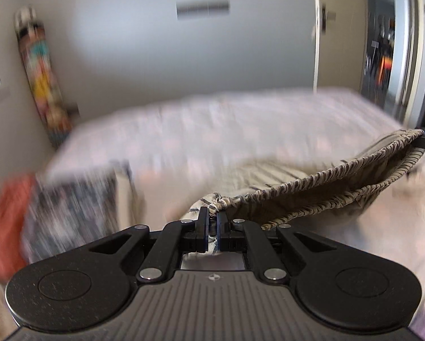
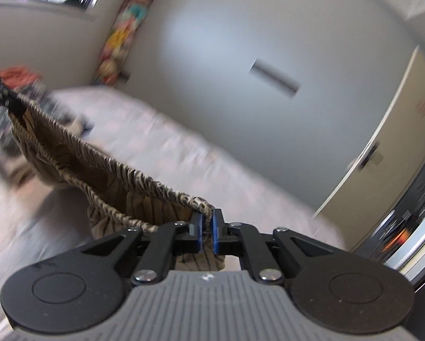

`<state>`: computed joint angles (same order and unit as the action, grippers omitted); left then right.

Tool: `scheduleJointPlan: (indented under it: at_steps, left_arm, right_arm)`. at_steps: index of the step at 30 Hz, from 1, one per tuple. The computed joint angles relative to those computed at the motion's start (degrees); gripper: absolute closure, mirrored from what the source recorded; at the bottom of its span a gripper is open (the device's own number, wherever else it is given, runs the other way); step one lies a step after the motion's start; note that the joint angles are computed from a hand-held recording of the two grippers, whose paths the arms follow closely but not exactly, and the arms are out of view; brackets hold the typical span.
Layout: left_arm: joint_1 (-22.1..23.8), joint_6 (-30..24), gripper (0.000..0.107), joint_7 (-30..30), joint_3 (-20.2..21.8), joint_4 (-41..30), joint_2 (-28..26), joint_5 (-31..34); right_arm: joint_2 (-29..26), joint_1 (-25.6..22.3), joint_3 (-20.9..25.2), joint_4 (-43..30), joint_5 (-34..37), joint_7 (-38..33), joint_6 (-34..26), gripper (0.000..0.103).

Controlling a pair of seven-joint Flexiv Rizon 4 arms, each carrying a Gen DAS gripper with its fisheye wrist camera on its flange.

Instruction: Fold clothes

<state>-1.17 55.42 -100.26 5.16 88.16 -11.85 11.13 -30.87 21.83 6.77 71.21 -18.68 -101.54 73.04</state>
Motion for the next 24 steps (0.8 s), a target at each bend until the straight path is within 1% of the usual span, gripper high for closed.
scheduleJointPlan:
  at_steps: [4,8,13,17,18,19,20,21,23,24]
  left_arm:
    - [0.8,2.3,0.104,0.5,0.1,9.7,-1.0,-2.7]
    - [2.0,4.2,0.104,1.6,-0.1,16.2,-2.1,-7.0]
    - [2.0,3.2,0.104,3.4,-0.2,18.6,-2.5,-8.8]
    - [0.9,1.5,0.104,3.0,-0.1,17.3,-3.3,-7.5]
    - [0.6,1.3,0.103,2.9,-0.1,16.9,-3.6,-7.2]
    - [0.5,1.5,0.103,2.7,0.0,16.9,-3.7,-7.0]
    - [0.4,1.7,0.103,2.5,0.1,16.8,-3.9,-6.8]
    - [0.4,2.1,0.103,2.4,0.1,17.0,-3.8,-7.0]
    - [1.0,3.7,0.098,3.1,-0.5,18.8,-2.7,-9.4]
    - [1.5,4.9,0.091,4.0,-1.0,20.0,-1.9,-11.4]
  right_arm:
    - [-1.8,-1.0,2.2,5.3,3.0,-0.1,-1.3,0.095]
    - [-4.1,-1.2,3.2,8.2,5.5,1.1,-2.5,0.095]
    - [-4.5,-0.7,3.8,11.5,7.7,4.7,-4.2,0.095]
    - [-4.0,-2.0,5.0,12.7,10.5,7.2,-7.0,0.094]
    - [-3.8,-2.3,5.3,12.9,11.2,7.7,-7.6,0.089]
    - [-3.6,-2.6,5.5,13.0,11.9,8.1,-8.1,0.088]
    - [-3.3,-3.0,5.9,13.1,12.6,8.4,-8.6,0.079]
    - [-3.1,-3.4,6.4,12.9,13.6,8.8,-9.2,0.067]
    - [-2.6,-5.0,8.1,11.7,17.3,9.9,-11.6,0.055]
    - [-2.3,-5.9,9.0,10.8,19.5,10.6,-13.2,0.054]
